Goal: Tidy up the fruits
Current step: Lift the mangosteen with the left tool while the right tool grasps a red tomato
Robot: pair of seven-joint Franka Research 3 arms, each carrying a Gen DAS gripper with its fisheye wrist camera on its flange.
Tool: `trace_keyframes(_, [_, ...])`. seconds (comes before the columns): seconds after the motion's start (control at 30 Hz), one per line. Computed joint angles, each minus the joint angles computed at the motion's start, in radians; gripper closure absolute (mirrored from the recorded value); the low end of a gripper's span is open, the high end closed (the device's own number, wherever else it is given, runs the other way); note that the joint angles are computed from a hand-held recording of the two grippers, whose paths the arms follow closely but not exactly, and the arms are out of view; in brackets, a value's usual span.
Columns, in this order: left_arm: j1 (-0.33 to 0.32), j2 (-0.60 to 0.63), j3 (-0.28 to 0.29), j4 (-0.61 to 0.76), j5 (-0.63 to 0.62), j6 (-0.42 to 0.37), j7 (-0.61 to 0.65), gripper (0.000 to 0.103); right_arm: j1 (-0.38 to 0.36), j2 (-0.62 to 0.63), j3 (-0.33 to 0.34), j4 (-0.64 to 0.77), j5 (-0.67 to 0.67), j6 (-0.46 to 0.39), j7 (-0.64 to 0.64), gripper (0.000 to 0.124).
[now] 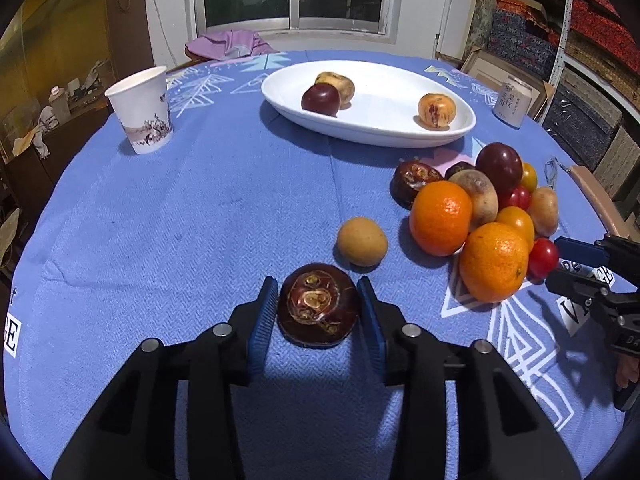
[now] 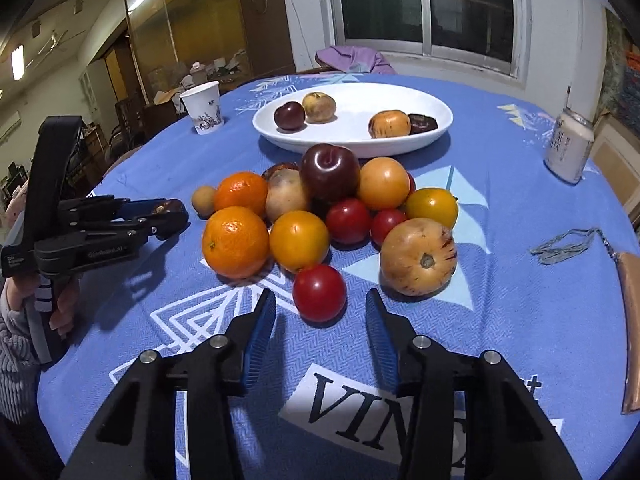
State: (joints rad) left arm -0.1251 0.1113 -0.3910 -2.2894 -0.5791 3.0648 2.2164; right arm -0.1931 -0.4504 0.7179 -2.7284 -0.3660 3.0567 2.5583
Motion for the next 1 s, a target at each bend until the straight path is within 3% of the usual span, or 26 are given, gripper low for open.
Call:
trace_keyframes(0.07, [0.008,0.000,-0.009,0.002,-0.024,-0.002,0.019,0.063,-0.020,0.013,0.019,0.018,-0.012,-0.016,0.005,0.082])
trace_keyframes(0.27, [0.012,0.000,-0.019,0.012,-0.112,-0.013,0.087,0.063,0.016,0.057,-0.029,0.034,-0.045,-0.024,0.019,0.093])
trace_keyframes(0.53, [-0.001,0.000,-0.007,0.021,-0.186,-0.021,0.145,0.063,0.043,0.044,-0.068,0.007,-0.041,0.014,0.037,0.095])
trace_keyframes(0.67, [0.016,-0.023,-0.058,0.027,-0.461,0.038,0.391,0.063,0.026,-0.009,-0.049,-0.028,-0.002,0.060,0.032,0.095])
trace_keyframes(0.77, [-0.010,-0.035,-0.037,0.040,-0.538,0.037,0.455,0.063,0.021,-0.067,-0.045,-0.060,0.045,0.095,0.026,0.095])
trace_keyframes(0.83, [-0.040,-0.040,-0.003,0.050,-0.484,0.031,0.408,0.063,0.047,-0.092,-0.089,-0.073,0.080,0.120,0.001,0.095])
trace_keyframes(0.9, [-0.077,-0.032,0.038,0.066,-0.353,0.044,0.297,0.063,0.076,-0.107,-0.150,-0.063,0.108,0.112,-0.041,0.095])
trace_keyframes(1.0, [-0.101,-0.006,0.070,0.123,-0.143,0.041,0.117,0.063,0.043,-0.127,-0.174,-0.013,0.134,0.081,-0.095,0.095])
